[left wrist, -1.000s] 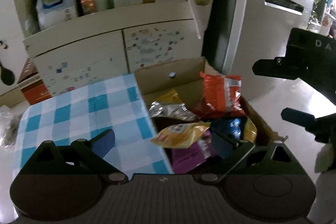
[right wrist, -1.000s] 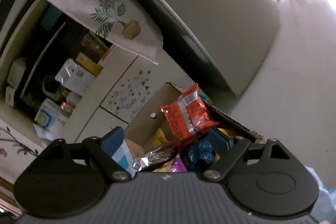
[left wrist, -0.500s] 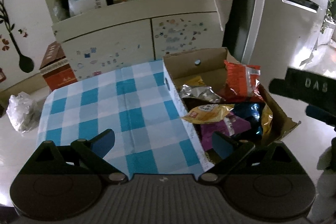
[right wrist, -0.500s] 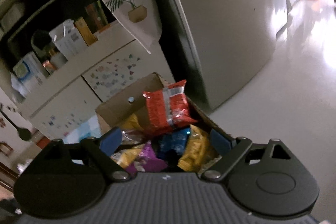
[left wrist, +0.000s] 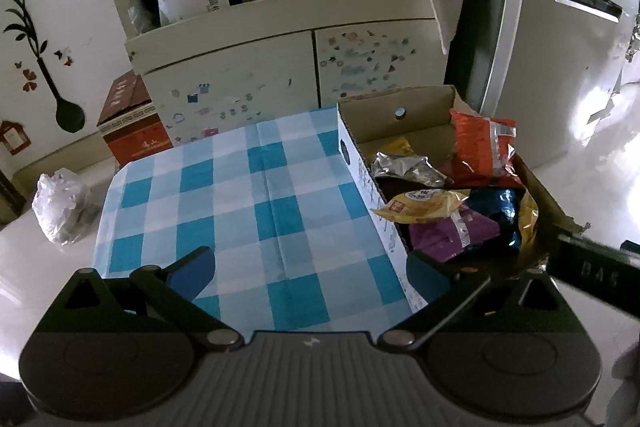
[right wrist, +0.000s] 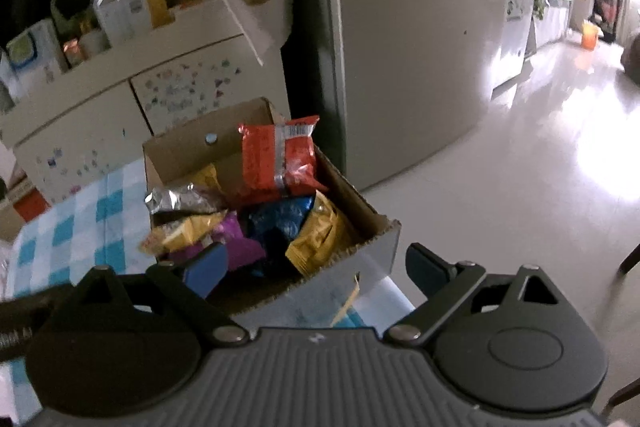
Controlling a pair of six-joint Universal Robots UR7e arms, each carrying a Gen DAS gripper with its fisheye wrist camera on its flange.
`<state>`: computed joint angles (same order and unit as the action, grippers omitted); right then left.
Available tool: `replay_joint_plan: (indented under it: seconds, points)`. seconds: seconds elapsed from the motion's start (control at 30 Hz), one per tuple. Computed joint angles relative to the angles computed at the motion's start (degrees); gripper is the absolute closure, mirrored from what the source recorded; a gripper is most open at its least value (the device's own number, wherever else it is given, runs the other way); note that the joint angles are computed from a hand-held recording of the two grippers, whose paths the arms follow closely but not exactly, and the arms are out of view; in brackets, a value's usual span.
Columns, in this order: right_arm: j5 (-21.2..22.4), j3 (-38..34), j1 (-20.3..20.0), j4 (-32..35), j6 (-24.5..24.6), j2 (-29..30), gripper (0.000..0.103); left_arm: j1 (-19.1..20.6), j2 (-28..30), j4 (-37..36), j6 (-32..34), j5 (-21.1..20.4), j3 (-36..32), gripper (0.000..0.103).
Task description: Organize snacks
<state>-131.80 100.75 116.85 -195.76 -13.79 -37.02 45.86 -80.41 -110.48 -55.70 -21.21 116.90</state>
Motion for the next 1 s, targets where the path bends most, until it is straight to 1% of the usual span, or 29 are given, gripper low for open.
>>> replay_joint_plan:
  seconds: [0.1, 0.2, 0.5, 1.0]
  points:
    - [0.05, 0.36, 0.09, -0.69, -0.92, 0.02, 0.007, 0.08, 0.46, 3.14, -1.85, 0.51, -0.76, 0.0]
    - [-0.01, 0.37, -0.08, 0.09, -0.24, -0.16, 0.007, 0.22, 0.84, 4.88, -2.39, 0.94, -1.18, 0.0]
    - [-0.41, -0.53, 0.09, 1.79, -0.31, 0.35, 0.007, 0.89, 2.08, 1.96, 0.95, 0.72, -1.38, 0.0]
    - [-0.38, -1.12, 0.13, 2.9, 0.34, 0.64, 0.007, 1.29, 2.78, -0.83, 3.71, 0.58, -1.52, 0.0]
